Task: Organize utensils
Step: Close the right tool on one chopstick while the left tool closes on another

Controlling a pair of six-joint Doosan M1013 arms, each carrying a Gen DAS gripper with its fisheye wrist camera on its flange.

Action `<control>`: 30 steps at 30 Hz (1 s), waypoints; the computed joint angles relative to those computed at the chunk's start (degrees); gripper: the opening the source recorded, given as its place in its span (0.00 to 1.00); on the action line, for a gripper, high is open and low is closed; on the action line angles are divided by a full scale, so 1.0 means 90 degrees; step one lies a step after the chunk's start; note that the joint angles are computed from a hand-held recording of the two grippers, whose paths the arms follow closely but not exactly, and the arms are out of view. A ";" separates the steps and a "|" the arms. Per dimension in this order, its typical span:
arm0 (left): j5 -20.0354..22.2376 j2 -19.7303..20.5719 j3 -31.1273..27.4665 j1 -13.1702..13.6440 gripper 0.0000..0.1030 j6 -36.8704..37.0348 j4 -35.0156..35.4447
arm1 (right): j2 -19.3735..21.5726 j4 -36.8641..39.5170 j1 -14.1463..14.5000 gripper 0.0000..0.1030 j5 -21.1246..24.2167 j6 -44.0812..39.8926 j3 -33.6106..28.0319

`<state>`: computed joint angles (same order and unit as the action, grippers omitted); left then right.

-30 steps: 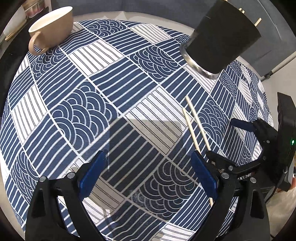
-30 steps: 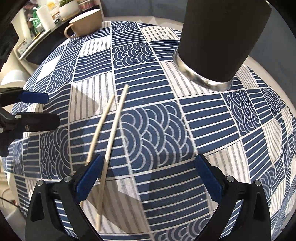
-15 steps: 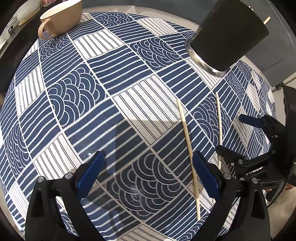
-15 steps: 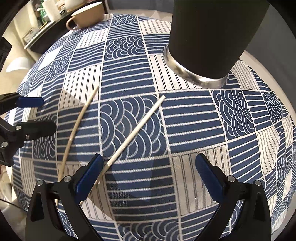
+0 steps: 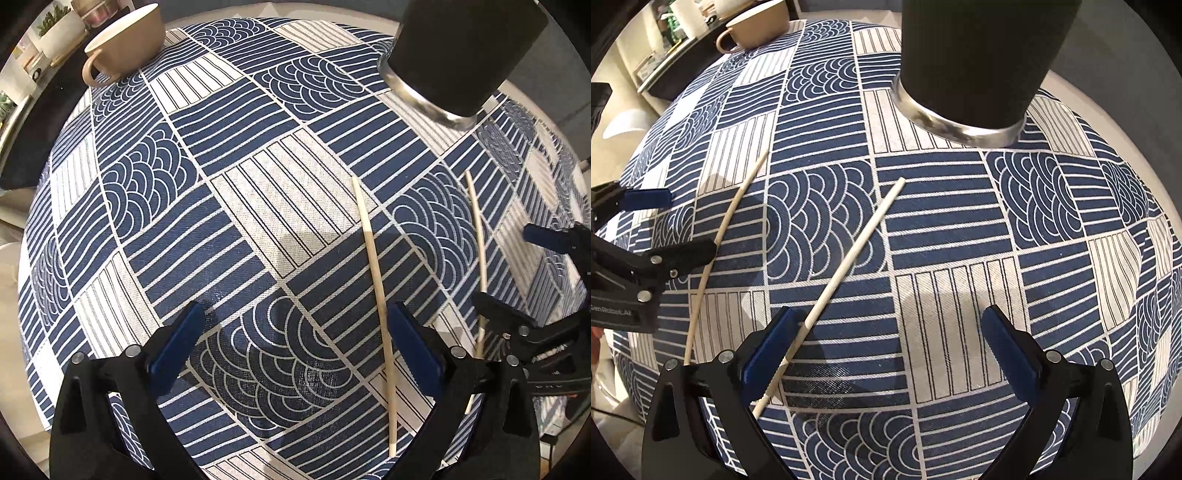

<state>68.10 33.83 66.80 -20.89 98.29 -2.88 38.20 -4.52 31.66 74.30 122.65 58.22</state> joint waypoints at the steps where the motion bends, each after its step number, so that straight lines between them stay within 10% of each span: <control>1: 0.0023 0.0012 -0.0018 -0.0024 0.95 -0.0063 0.0059 | 0.0020 0.0011 -0.0001 0.94 0.0057 0.0030 -0.0037; 21: 0.0463 0.0228 -0.0339 -0.0110 0.96 -0.0366 0.0245 | 0.0208 0.0013 -0.0039 0.87 0.0591 0.0646 -0.0385; 26: 0.0400 0.0204 -0.0316 -0.0121 0.94 -0.0500 0.0269 | 0.0217 0.0038 0.0008 0.37 0.0612 0.0322 -0.0534; 30: 0.0339 0.0112 -0.0253 -0.0152 0.73 -0.0413 0.0258 | 0.0265 0.0037 0.0011 0.16 0.0671 0.0249 -0.0660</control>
